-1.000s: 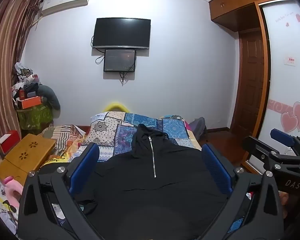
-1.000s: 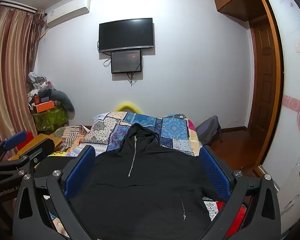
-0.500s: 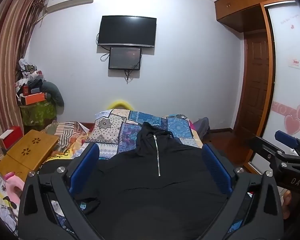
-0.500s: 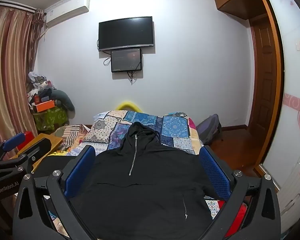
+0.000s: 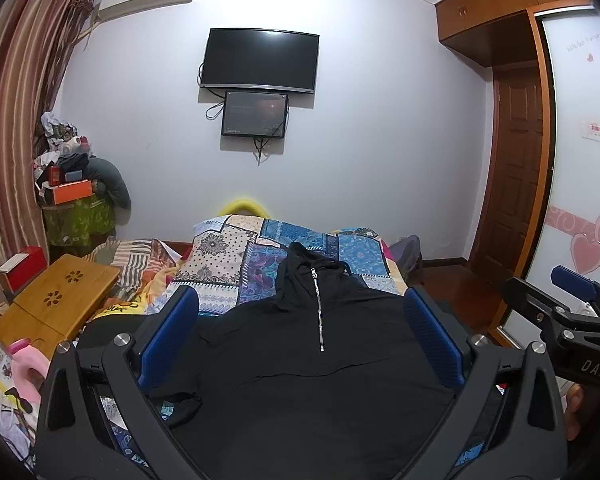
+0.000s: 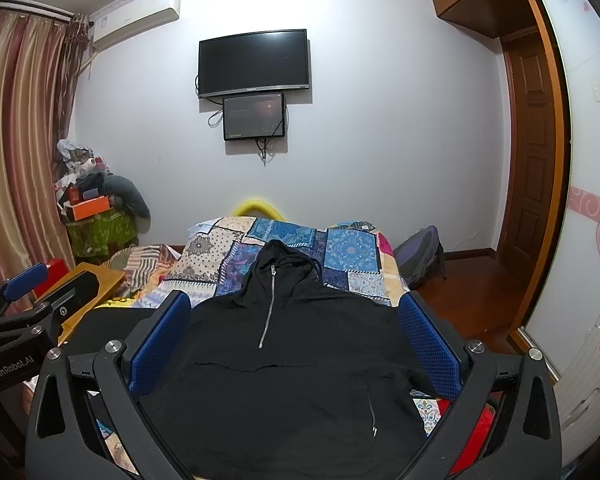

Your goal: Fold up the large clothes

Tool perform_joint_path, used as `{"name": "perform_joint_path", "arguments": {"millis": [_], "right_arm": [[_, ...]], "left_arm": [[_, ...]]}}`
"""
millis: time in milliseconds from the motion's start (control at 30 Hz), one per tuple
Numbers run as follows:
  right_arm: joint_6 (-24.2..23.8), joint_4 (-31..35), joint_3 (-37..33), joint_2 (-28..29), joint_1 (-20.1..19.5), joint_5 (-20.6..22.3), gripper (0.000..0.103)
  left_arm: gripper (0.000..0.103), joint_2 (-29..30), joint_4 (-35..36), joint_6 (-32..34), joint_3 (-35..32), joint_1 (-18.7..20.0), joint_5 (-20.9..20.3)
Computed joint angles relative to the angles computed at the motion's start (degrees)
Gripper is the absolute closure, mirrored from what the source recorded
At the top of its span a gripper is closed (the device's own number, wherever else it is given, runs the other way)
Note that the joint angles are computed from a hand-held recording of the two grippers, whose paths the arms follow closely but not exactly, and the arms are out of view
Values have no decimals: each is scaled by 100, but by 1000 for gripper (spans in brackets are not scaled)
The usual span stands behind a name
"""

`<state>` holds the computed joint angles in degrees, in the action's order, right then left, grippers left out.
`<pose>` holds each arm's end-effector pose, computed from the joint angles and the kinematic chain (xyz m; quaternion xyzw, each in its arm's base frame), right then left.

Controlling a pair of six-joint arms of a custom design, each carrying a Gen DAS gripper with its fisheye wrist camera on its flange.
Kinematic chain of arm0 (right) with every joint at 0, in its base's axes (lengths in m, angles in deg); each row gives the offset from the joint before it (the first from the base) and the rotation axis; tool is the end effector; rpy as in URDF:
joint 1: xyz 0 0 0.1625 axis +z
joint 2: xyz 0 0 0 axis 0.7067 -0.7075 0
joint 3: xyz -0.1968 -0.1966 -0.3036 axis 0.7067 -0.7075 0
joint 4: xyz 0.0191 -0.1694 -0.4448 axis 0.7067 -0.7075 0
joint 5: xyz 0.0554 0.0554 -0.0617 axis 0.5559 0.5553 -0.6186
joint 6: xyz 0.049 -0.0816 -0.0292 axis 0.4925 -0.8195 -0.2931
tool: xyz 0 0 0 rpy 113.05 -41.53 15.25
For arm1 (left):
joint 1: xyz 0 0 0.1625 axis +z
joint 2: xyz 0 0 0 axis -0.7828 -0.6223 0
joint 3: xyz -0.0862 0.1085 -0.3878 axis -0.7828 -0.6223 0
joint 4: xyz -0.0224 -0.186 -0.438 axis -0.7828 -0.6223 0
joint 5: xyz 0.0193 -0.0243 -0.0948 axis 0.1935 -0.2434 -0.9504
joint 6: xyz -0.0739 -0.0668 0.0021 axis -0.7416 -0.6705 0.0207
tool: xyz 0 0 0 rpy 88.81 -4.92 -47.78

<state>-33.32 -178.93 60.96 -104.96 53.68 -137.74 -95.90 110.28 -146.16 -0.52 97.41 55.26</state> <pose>0.1958 -0.6892 0.3482 0.1667 -0.7359 0.5671 0.3304 -0.4407 -0.7354 0.1325 0.3070 0.7828 -0.5069 0.1898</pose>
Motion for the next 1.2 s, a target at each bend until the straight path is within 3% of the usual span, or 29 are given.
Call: {"name": "perform_joint_path", "arguments": {"millis": [300,400,1200], "right_arm": [[2,18,-19,11,3,-7,0],[-8,30,-35,17,10,-27,0],[17,21,26,27,-25,-22,0]], "left_arm": [[0,170,145,-8,-303,29,9],[0,-91,-110,1,187,9,-14],[0,-27,33,-63,59,33,-18]]}}
